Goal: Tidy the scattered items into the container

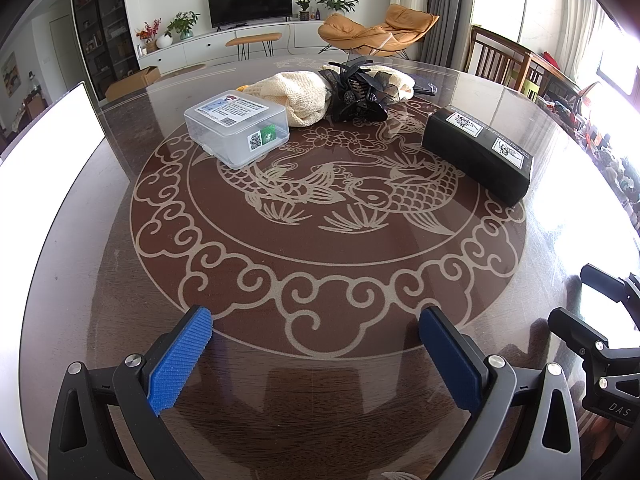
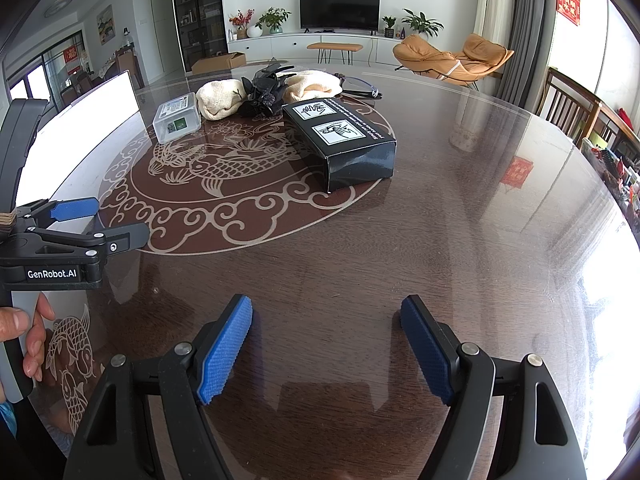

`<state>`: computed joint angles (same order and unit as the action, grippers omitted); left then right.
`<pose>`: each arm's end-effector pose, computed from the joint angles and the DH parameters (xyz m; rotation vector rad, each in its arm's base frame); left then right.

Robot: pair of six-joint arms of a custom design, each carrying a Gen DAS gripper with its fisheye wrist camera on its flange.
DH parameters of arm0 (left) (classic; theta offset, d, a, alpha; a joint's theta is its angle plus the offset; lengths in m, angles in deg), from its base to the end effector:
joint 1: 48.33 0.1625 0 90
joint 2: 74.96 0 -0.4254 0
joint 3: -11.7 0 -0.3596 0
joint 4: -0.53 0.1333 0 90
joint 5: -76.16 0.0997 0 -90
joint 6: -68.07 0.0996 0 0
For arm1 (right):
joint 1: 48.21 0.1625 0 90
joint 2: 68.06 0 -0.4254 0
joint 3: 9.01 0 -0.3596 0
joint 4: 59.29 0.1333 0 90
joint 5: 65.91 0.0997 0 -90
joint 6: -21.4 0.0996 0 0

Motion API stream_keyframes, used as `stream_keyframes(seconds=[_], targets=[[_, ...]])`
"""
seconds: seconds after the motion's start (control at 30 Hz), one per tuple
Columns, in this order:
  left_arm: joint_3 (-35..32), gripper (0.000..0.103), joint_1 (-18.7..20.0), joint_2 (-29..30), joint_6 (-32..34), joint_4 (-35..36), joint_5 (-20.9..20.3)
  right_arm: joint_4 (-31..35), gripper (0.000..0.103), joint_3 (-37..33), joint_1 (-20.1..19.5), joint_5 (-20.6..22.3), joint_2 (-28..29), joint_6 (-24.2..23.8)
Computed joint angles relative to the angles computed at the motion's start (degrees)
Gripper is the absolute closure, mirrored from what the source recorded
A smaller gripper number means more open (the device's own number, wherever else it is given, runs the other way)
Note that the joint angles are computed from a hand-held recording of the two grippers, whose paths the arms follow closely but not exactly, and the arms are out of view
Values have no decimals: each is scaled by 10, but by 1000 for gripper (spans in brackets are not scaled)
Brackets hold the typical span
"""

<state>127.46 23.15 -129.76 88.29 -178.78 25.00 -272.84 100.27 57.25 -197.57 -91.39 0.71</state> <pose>0.0127 -0.5783 0.1748 0.5935 2.3317 -0.5927 0.2087 -0.5030 -0.0259 0.4289 -2.2708 0.7396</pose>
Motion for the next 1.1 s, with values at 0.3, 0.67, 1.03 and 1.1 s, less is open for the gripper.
stream_keyframes(seconds=[0.3, 0.67, 1.03, 1.1], targets=[[-1, 0, 0, 1, 0, 0, 0, 5, 25, 22, -15, 5, -23, -6], [-1, 0, 0, 1, 0, 0, 0, 110, 25, -78, -50, 130, -47, -213], [-1, 0, 0, 1, 0, 0, 0, 224, 27, -232, -60, 116, 16, -255], [-1, 0, 0, 1, 1, 0, 0, 239, 35, -231, -64, 125, 9, -216]])
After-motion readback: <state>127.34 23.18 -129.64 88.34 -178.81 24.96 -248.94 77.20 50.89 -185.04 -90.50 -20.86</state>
